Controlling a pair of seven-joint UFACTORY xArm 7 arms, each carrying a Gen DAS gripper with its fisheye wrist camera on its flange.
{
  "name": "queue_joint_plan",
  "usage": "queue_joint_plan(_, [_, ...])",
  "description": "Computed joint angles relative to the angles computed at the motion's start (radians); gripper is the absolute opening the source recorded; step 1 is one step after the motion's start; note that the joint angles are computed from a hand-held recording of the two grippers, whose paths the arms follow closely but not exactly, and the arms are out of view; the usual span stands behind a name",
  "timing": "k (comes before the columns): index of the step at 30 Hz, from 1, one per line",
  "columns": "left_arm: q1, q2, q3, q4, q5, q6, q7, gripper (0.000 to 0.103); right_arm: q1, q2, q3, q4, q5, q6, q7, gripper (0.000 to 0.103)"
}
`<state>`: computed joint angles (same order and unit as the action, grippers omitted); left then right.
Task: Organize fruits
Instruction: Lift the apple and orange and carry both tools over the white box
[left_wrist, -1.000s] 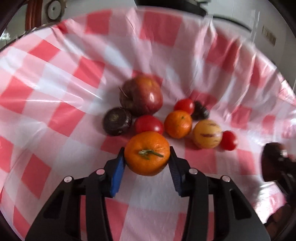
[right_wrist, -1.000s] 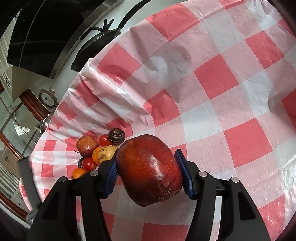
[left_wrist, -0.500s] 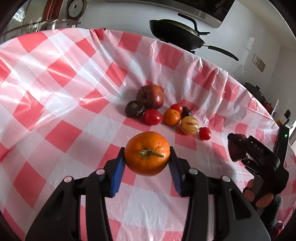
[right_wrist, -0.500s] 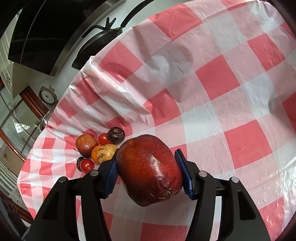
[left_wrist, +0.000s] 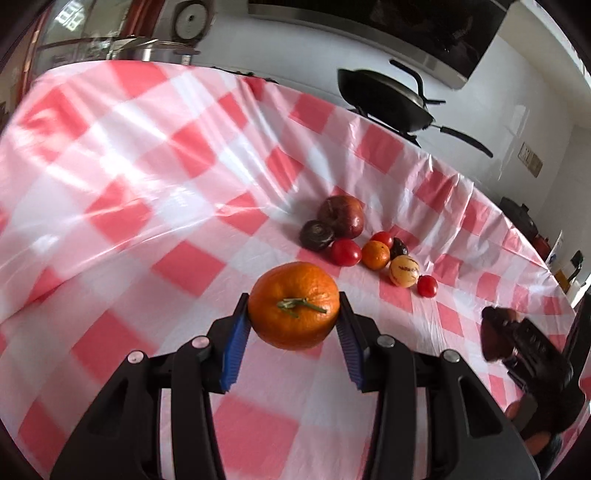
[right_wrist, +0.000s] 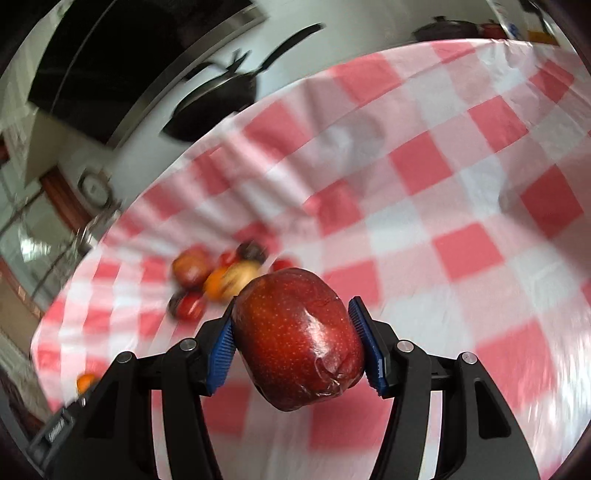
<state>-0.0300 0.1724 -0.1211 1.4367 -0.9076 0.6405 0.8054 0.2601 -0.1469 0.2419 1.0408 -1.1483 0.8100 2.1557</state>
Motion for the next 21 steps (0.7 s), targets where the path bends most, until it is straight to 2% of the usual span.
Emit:
queue_joint_plan(6, [0.061, -0.126, 0.065, -0.132, -0.133, 0.084, 0.145, 0.045, 0.08, 0.037, 0.059, 0.04, -0.024, -0.02, 0.083, 0.057])
queue_joint_plan(10, [0.084, -0.19, 0.132, -0.194, -0.159, 0.146, 0.236, 0.045, 0.158, 0.111, 0.074, 0.123, -0.025, -0.005, 0.059, 0.057])
queue_joint_plan(15, [0.124, -0.231, 0.204, -0.223, -0.167, 0.208, 0.338, 0.045, 0.261, 0.22, 0.059, 0.256, -0.003, 0.017, -0.047, 0.057])
queue_joint_plan(21, [0.202, -0.205, 0.263, -0.198, -0.139, 0.274, 0.379, 0.045, 0.369, 0.377, 0.028, 0.458, 0.034, 0.025, -0.23, 0.057])
